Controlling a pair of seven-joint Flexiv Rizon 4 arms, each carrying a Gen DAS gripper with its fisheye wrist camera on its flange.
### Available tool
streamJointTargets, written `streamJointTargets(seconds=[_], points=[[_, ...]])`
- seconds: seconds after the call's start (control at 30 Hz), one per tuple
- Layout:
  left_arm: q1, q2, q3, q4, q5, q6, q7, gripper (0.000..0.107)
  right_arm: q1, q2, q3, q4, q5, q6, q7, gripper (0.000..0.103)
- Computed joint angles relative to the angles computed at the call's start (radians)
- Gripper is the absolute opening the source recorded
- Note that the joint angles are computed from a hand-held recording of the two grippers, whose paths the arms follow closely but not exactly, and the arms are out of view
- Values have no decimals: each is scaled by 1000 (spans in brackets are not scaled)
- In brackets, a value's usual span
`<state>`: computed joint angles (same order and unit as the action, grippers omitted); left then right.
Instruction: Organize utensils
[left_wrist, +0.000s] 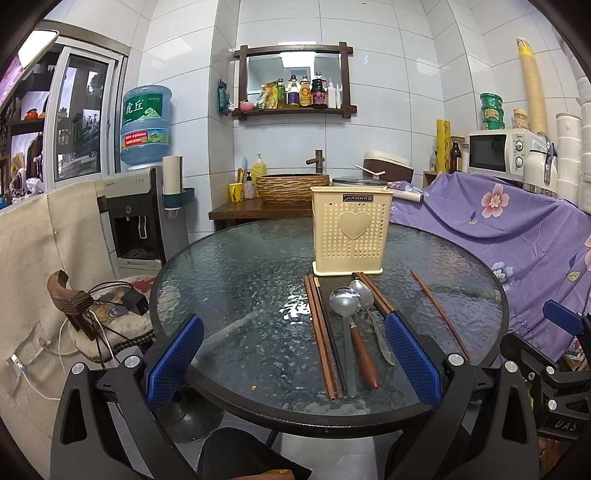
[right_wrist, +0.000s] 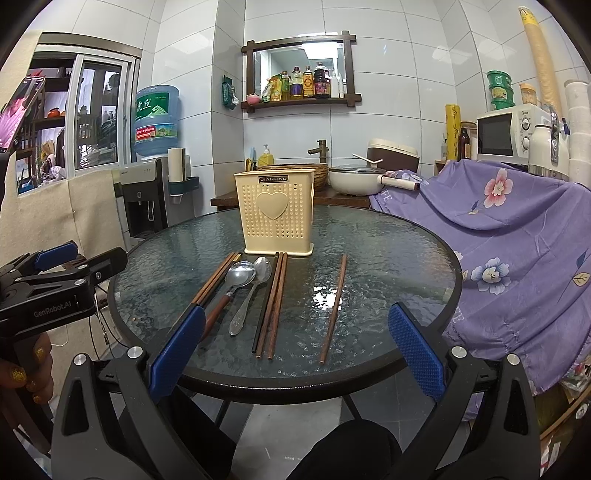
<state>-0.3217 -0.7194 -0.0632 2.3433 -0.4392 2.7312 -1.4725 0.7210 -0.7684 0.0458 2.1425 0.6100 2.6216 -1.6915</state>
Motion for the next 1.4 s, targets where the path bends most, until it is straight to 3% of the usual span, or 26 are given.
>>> streamJointTargets(seconds=[0.23, 0.43, 0.57, 0.67, 0.73, 0.87, 0.97, 1.1, 1.17, 1.23, 1.4], points=[[12, 4, -3, -2, 17, -20, -4, 97, 2, 0, -3, -3, 4, -8, -4, 98], [70, 21, -1, -13, 96, -112, -32, 97, 1, 3, -21, -26, 24, -55, -14, 98], [63, 20, 19, -44, 93, -174, 20, 97, 11, 4, -66, -69, 72, -157, -42, 98], [100, 25, 8, -68, 125, -244, 14, 97, 2, 4, -88, -93, 68, -231, -37, 98], [131, 34, -2, -89, 154, -324, 7, 96, 1, 5, -110, -109, 61, -284, -28, 98], [179, 35, -9, -152, 218, -484, 19, 93, -44, 17, -120, -114, -69, -397, 20, 98], [177, 32, 8, -195, 221, -561, 41, 91, -5, 16, -199, -133, -109, -476, 23, 98], [235, 29, -24, -265, 278, -689, 53, 81, 24, 5, -290, -184, -170, -584, 53, 84], [259, 23, -43, -310, 290, -775, 67, 69, -34, 9, -262, -222, -248, -667, 92, 79], [283, 16, -65, -347, 298, -849, 76, 65, -81, 6, -245, -264, -305, -751, 133, 70], [293, -5, -82, -432, 283, -984, 95, 61, -152, -24, -234, -361, -398, -894, 229, 66]])
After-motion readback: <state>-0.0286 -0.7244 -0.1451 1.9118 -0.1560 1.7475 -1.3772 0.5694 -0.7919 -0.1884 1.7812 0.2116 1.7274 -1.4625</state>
